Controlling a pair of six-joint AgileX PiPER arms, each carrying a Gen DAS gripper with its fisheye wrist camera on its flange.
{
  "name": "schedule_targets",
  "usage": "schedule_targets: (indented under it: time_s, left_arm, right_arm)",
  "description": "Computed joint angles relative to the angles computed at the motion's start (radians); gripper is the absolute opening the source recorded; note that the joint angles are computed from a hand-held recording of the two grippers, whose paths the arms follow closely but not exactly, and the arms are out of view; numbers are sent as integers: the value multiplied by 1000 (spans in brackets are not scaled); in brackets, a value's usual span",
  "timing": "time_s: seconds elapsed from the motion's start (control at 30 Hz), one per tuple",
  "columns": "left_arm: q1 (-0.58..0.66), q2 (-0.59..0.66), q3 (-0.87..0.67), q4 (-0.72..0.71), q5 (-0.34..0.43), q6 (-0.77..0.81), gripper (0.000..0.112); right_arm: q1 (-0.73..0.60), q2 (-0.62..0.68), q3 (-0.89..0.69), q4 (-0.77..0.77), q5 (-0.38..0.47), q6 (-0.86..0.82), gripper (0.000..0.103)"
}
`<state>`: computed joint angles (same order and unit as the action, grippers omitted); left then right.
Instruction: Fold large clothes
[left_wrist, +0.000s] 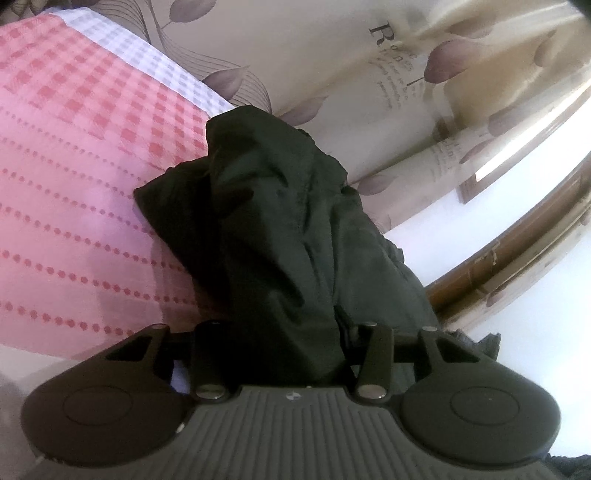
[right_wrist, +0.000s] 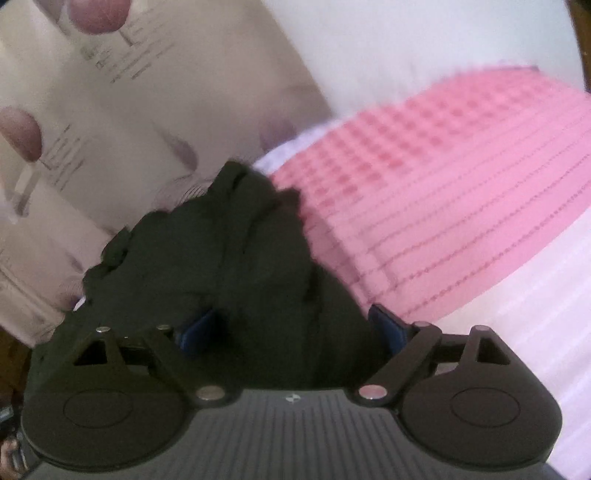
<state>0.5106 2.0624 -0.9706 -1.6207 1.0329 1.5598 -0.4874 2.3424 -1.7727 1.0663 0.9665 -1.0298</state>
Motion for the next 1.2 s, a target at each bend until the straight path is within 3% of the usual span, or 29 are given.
schedule_targets:
  time_s: [0.03, 0.1, 0.33, 0.4, 0.5, 0.6, 0.7, 0.8, 0.87, 0.93, 1.03, 1.1, 1.2]
  left_arm:
    - [0, 1, 2, -1, 5, 0, 41]
    - [-3, 0, 8, -3, 9, -4, 40]
    - [3, -18, 51, 23, 46, 9, 39]
    - [-3, -22, 54, 20, 38, 8, 42]
    - [-14, -24, 52, 8, 22, -1, 43]
    - [-20, -35, 73, -17, 13, 28, 43]
    - [-38, -60, 90, -40, -16, 61, 39]
    - [-57, -95, 114, -63, -53, 78, 32]
    - [-72, -133, 124, -60, -86, 61, 28]
    - [-94, -185, 122, -26, -131, 8, 23]
    - [-131, -260, 90, 72, -193, -146, 21]
    - [-168, -324, 55, 173, -234, -311, 20]
    - [-257, -417, -38, 372, -279, -611, 20]
  right_arm:
    - [-11, -8, 15, -3, 33, 5, 50]
    - [-43, -39, 67, -16, 87, -3, 41]
    - [-198, -232, 343, -81, 159, -118, 38]
    - [-222, -303, 396, -88, 107, -140, 42]
    - [-221, -478, 526, 70, -56, -305, 45]
    - [-188, -591, 599, 243, 31, -489, 50]
    - [-29, -669, 667, 262, 60, -600, 45]
    - [182, -677, 718, 278, -83, -704, 12]
    - [299, -634, 703, 278, -168, -699, 9]
    - [412, -612, 706, 284, -311, -740, 8]
    - [502, -514, 636, 159, -430, -623, 6]
    - [513, -450, 580, 98, -439, -526, 6]
    - [481, -382, 502, 47, -361, -359, 6]
